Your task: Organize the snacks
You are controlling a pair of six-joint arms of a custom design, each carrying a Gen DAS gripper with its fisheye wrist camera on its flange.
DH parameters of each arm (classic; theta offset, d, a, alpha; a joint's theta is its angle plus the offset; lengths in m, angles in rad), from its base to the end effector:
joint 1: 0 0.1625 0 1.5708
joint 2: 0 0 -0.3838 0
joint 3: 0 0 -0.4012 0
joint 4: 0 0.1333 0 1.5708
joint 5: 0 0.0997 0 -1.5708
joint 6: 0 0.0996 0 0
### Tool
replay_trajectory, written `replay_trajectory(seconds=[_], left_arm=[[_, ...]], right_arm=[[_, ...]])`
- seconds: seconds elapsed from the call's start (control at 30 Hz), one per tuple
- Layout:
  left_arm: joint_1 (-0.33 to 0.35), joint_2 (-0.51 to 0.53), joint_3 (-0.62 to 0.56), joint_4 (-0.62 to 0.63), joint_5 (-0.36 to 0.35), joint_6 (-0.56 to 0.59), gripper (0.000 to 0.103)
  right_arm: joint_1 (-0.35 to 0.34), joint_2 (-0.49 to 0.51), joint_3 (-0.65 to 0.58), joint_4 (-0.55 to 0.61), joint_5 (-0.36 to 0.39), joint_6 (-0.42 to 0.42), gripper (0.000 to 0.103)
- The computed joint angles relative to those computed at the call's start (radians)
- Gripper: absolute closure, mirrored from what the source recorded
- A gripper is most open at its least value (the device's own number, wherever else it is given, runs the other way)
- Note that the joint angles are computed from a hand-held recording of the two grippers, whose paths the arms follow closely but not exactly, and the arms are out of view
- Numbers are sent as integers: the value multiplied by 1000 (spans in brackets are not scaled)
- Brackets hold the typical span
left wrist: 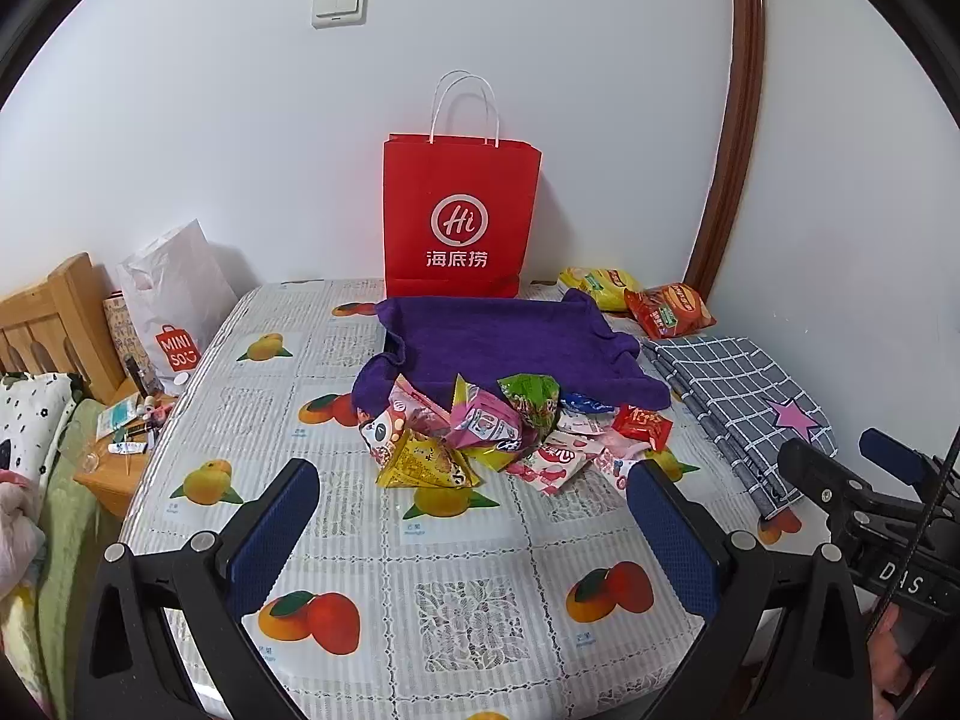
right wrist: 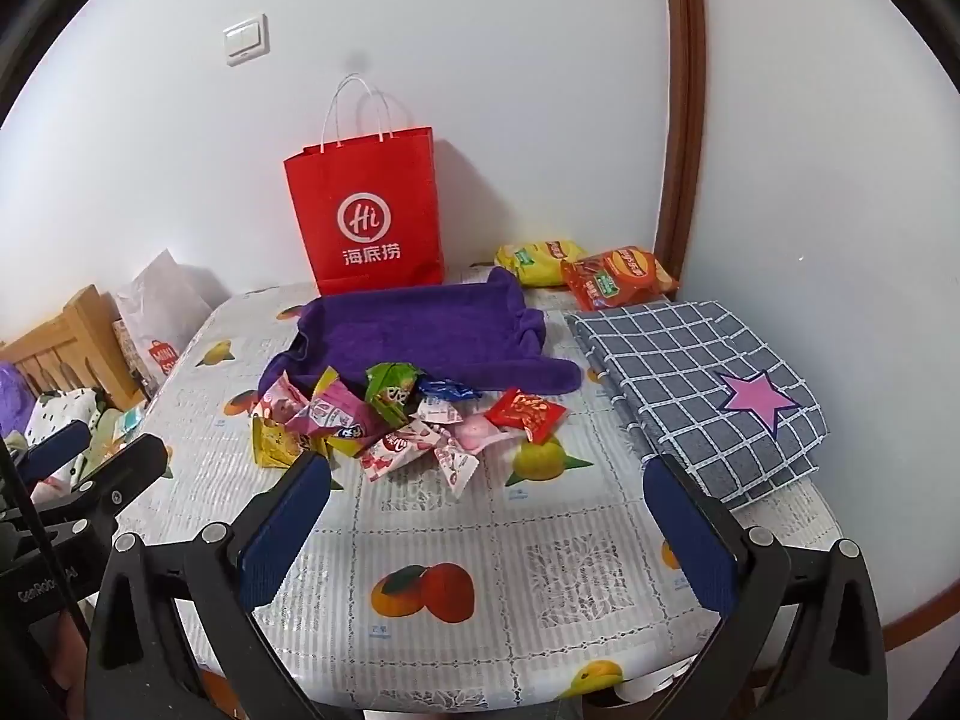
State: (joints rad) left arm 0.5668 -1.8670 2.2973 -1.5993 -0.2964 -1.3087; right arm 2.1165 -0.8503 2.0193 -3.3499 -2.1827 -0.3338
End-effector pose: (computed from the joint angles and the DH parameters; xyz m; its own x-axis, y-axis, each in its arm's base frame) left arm -0.1582 -0.3716 0.2965 -0.7088 -0.3614 -0.6058 0.3545 0.5600 -0.7488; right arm 0.3445 -0.4208 0.0720 -0.6831 -0.3651 0.6325 -0.6871 0.6149 -0.3871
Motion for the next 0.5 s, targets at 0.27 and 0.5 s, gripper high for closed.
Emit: replay_trajectory(seconds=[0.27,0.5], left_arm=[[-6,-6,5,11,0,-5,0],[-10,-2,4,17,-3,-16,0]], right_arm=[[6,-1,7,-8,7,7,0],[2,0,14,-8,13,10,0]])
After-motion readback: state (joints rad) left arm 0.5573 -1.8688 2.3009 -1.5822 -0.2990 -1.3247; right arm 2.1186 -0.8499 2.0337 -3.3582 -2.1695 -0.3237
